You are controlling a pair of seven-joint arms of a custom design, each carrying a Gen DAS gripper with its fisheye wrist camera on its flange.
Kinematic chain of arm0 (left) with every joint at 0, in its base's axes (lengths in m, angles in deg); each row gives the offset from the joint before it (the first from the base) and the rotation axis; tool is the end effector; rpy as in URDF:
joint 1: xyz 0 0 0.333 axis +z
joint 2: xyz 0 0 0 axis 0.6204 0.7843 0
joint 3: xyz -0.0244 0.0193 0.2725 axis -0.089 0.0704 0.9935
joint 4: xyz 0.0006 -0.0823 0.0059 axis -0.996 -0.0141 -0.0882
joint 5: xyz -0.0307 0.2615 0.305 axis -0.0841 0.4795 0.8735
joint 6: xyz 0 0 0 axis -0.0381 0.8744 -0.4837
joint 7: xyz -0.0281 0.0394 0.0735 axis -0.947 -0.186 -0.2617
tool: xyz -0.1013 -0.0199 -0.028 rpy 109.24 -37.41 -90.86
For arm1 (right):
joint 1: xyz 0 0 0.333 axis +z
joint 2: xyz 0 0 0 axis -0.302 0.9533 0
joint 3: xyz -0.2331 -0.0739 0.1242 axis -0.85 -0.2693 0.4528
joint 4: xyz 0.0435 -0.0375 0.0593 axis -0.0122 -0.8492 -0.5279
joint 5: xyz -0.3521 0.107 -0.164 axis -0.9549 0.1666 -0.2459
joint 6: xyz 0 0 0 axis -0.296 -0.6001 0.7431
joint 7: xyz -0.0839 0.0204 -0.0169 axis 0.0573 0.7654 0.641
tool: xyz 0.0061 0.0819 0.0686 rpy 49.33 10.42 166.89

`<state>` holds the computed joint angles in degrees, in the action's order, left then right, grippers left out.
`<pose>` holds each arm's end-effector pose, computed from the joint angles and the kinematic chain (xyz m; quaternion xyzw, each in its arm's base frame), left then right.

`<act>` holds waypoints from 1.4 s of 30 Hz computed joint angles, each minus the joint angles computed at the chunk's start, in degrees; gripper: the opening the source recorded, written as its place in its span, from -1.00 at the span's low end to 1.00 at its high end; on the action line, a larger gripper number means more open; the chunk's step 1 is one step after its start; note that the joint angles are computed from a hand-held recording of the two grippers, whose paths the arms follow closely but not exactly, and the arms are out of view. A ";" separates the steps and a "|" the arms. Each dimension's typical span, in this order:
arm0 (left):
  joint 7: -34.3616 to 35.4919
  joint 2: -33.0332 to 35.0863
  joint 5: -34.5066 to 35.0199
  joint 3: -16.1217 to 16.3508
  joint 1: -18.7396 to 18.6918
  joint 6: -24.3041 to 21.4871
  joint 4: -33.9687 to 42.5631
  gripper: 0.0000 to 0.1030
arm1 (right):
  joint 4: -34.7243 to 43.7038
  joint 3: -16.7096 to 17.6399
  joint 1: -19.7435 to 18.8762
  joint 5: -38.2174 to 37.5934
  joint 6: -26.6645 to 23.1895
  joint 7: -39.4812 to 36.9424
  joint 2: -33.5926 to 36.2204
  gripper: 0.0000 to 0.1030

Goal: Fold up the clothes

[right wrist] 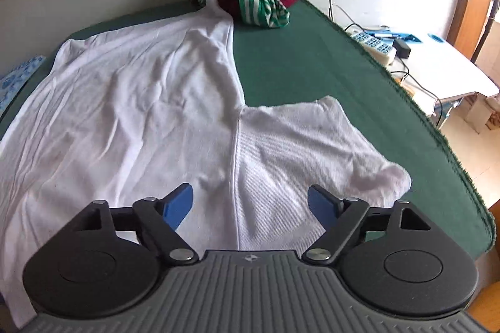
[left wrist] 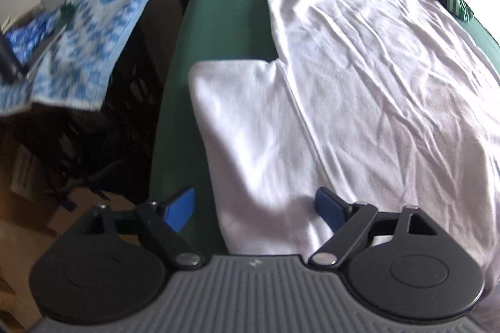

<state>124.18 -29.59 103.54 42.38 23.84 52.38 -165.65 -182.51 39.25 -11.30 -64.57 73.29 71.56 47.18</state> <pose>0.3993 -0.1657 0.5177 -0.7708 0.5792 -0.1600 0.2118 0.5228 0.0722 0.4846 -0.7265 0.5855 -0.1956 0.3018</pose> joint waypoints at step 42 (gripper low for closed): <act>-35.66 -5.91 4.93 -7.58 -8.34 -17.01 1.84 -0.81 | -6.15 -8.93 -0.59 28.06 -4.93 -22.84 -8.90 -0.95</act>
<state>88.52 -35.50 108.47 34.80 15.50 35.37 -163.81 -188.66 30.32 -11.89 -36.50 68.36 48.72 38.29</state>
